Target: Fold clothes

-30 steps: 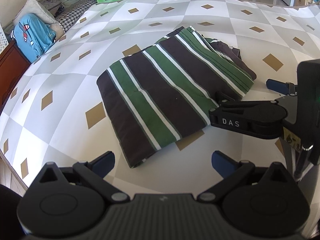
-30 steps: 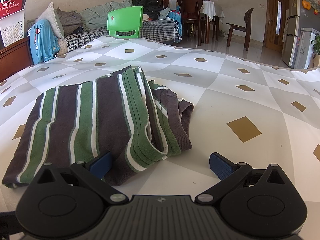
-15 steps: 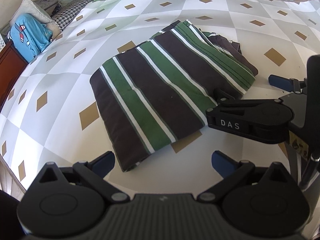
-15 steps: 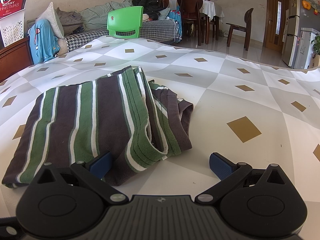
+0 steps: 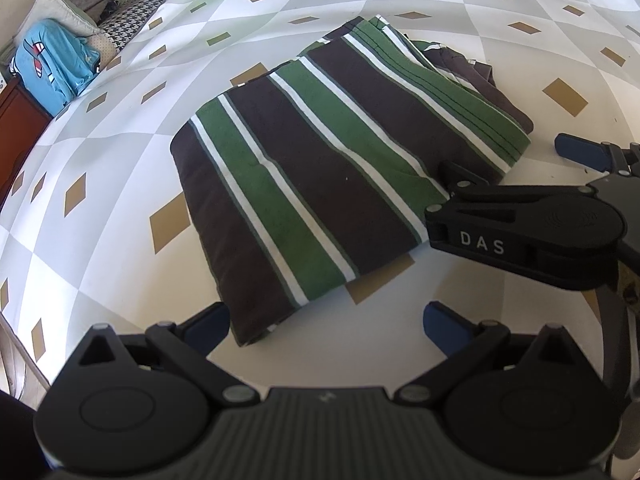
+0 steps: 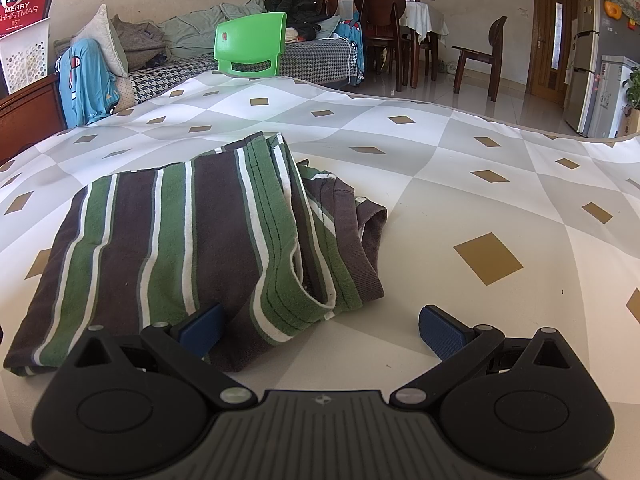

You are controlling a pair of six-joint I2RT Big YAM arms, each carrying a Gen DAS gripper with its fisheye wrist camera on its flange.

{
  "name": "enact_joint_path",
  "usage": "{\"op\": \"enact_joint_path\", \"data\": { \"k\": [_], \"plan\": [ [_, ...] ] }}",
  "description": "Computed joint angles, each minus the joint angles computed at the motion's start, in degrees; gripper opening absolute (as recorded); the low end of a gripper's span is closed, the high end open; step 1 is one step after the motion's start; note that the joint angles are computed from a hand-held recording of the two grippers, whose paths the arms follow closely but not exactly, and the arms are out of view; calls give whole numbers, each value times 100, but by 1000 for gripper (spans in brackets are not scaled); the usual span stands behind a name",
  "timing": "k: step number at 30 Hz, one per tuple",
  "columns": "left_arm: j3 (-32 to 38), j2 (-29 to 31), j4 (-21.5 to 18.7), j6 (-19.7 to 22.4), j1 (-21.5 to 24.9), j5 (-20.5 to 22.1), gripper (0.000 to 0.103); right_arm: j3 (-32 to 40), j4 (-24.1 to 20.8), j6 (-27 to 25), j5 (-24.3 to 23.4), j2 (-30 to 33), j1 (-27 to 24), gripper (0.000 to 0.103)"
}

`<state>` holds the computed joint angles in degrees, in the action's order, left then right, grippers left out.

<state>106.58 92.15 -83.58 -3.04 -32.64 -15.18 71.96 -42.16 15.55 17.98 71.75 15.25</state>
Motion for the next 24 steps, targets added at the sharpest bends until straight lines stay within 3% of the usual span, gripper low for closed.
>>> {"op": "enact_joint_path", "data": {
  "k": [13, 24],
  "plan": [
    [-16, 55, 125, -55, 65, 243, 103, 0, 0, 0, 0, 0, 0, 103],
    [-361, -156, 499, -19, 195, 586, 103, 0, 0, 0, 0, 0, 0, 103]
  ]
}}
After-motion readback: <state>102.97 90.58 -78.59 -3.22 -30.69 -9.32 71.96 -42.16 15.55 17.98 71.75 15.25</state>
